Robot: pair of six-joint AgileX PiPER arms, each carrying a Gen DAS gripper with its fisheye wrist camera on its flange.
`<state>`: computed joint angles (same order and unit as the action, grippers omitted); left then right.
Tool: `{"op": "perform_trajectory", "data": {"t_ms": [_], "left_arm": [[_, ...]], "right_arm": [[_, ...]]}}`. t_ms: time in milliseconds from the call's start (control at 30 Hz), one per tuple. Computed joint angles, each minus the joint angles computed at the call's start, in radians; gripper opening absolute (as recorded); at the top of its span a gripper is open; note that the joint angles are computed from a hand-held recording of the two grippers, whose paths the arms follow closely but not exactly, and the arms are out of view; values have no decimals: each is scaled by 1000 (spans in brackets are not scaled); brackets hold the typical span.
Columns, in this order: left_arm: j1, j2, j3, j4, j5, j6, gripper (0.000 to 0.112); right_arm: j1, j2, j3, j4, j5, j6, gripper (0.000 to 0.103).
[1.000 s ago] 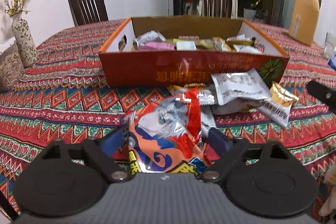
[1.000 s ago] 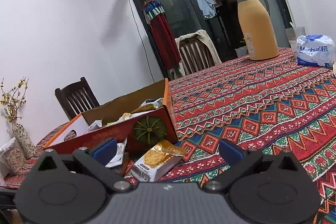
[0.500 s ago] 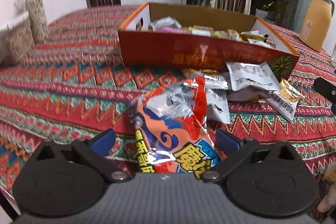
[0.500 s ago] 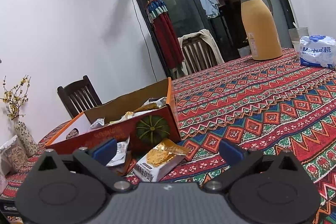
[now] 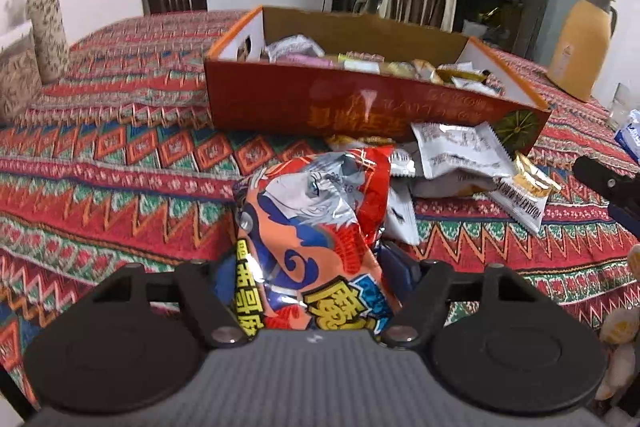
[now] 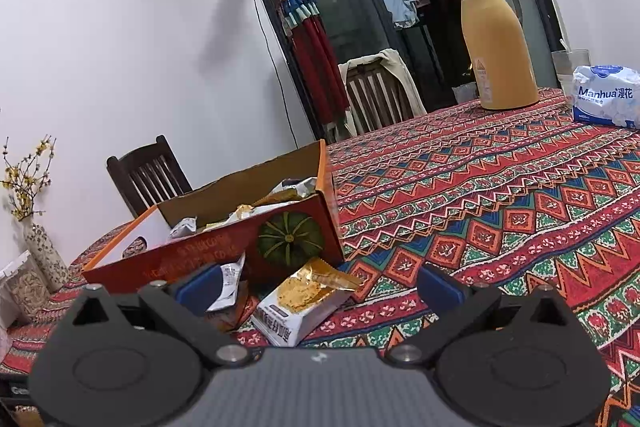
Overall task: Organize snacks
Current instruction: 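Lift the chip bag with the left gripper, then hold the chip bag in the left gripper while the right grasps a white-gold cookie packet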
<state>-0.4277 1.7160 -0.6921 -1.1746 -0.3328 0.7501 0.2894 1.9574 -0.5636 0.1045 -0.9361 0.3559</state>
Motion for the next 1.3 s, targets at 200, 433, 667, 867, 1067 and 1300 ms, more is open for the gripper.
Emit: {"op": "perform_trajectory", "data": {"t_ms": [200,433,667,867,1067,1300], "left_arm": [[43,-33,27,243,-47,-165,71],[119,-21,14,501,-140,-352,71],[194,73,24,758,-275,-600,71],[239,82,45,938,-287,-745,72],[255,82,65,1010,-314,-805,72],[268,80,75,1044,-328,-845,72]], "right_arm": [[5,-1,-4,9,9,-13,103],[11,-7,-25,25,65,-38,103],[21,-8,-57,58,134,-77,103],[38,-10,-84,112,195,-129,103],[63,-12,-99,205,223,-207,103],[106,-15,-110,345,227,-320,103]]}}
